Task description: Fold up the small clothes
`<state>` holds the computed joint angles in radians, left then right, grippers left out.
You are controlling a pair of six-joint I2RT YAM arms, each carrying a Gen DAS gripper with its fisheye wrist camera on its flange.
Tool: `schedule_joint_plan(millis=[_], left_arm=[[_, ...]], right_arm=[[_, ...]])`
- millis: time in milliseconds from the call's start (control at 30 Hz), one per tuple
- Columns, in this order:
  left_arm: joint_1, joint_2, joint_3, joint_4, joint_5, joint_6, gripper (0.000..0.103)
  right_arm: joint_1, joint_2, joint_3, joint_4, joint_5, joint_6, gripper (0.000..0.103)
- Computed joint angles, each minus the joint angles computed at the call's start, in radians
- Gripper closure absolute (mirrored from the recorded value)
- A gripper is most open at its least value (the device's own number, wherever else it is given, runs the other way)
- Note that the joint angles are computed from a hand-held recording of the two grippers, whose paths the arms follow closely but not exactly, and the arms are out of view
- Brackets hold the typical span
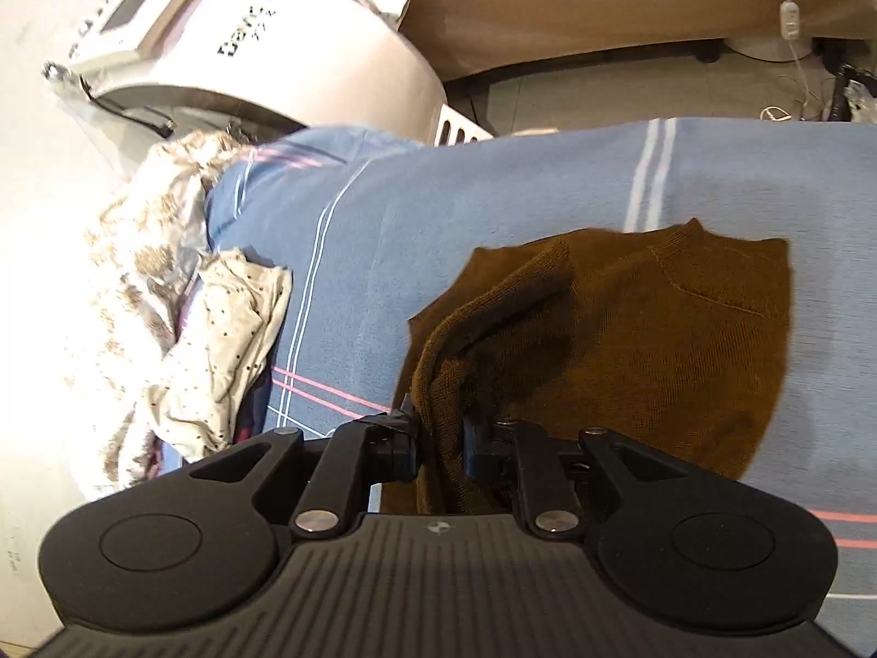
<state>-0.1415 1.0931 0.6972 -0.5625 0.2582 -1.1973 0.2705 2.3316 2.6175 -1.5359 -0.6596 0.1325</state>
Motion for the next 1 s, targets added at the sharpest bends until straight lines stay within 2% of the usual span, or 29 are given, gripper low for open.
schedule_joint_plan(millis=[67, 133, 200, 233, 267, 300, 367, 400, 500, 600, 667, 833, 867, 900, 933, 967, 1000], left_arm=[[0.093, -0.012, -0.009, -0.052, 0.033, 0.096, 0.091], [0.166, -0.037, -0.016, -0.091, 0.043, 0.159, 0.090], [0.208, -0.081, -0.020, -0.131, 0.006, 0.232, 0.086], [0.233, -0.087, -0.007, -0.158, -0.005, 0.286, 0.082], [0.212, -0.134, -0.006, -0.200, -0.035, 0.289, 0.082], [0.222, -0.140, 0.008, -0.220, -0.051, 0.326, 0.080], [0.241, -0.148, 0.055, -0.262, -0.062, 0.428, 0.077], [0.226, -0.156, 0.074, -0.274, -0.075, 0.479, 0.075], [0.104, -0.156, 0.140, -0.290, -0.150, 0.627, 0.072], [-0.036, -0.118, 0.183, -0.251, -0.215, 0.734, 0.072], [-0.064, -0.051, 0.209, -0.215, -0.181, 0.789, 0.072], [-0.108, 0.079, 0.260, -0.195, -0.226, 0.861, 0.072], [-0.120, 0.095, 0.271, -0.206, -0.236, 0.871, 0.072], [-0.116, 0.112, 0.277, -0.209, -0.235, 0.888, 0.065], [-0.125, 0.131, 0.281, -0.201, -0.248, 0.886, 0.052], [-0.142, 0.130, 0.273, -0.194, -0.270, 0.879, 0.046], [-0.144, 0.129, 0.270, -0.193, -0.288, 0.885, 0.042]], right_arm=[[0.047, 0.035, 0.034, 0.005, 0.035, 0.015, 0.074], [0.076, 0.024, -0.016, 0.059, 0.057, 0.060, 0.064], [0.094, 0.007, -0.066, 0.117, 0.044, 0.095, 0.061], [0.104, 0.032, -0.017, 0.091, 0.033, 0.075, 0.061], [0.119, 0.059, 0.035, 0.069, 0.026, 0.073, 0.061], [0.121, 0.061, 0.036, 0.072, 0.003, 0.080, 0.060], [0.117, 0.006, -0.062, 0.159, -0.054, 0.109, 0.058], [0.114, -0.009, -0.061, 0.167, -0.046, 0.096, 0.058], [0.103, 0.032, 0.114, 0.041, 0.034, -0.103, 0.055], [0.063, -0.066, 0.001, 0.082, 0.093, -0.281, 0.055], [0.016, -0.133, -0.102, 0.121, 0.127, -0.383, 0.056], [-0.116, -0.161, -0.196, 0.090, 0.128, -0.498, 0.055], [-0.134, -0.166, -0.217, 0.090, 0.123, -0.516, 0.048], [-0.147, -0.173, -0.236, 0.095, 0.117, -0.518, 0.038], [-0.157, -0.182, -0.259, 0.106, 0.115, -0.512, 0.006], [-0.157, -0.206, -0.305, 0.135, 0.121, -0.499, 0.000], [-0.161, -0.227, -0.341, 0.165, 0.123, -0.486, 0.000]])
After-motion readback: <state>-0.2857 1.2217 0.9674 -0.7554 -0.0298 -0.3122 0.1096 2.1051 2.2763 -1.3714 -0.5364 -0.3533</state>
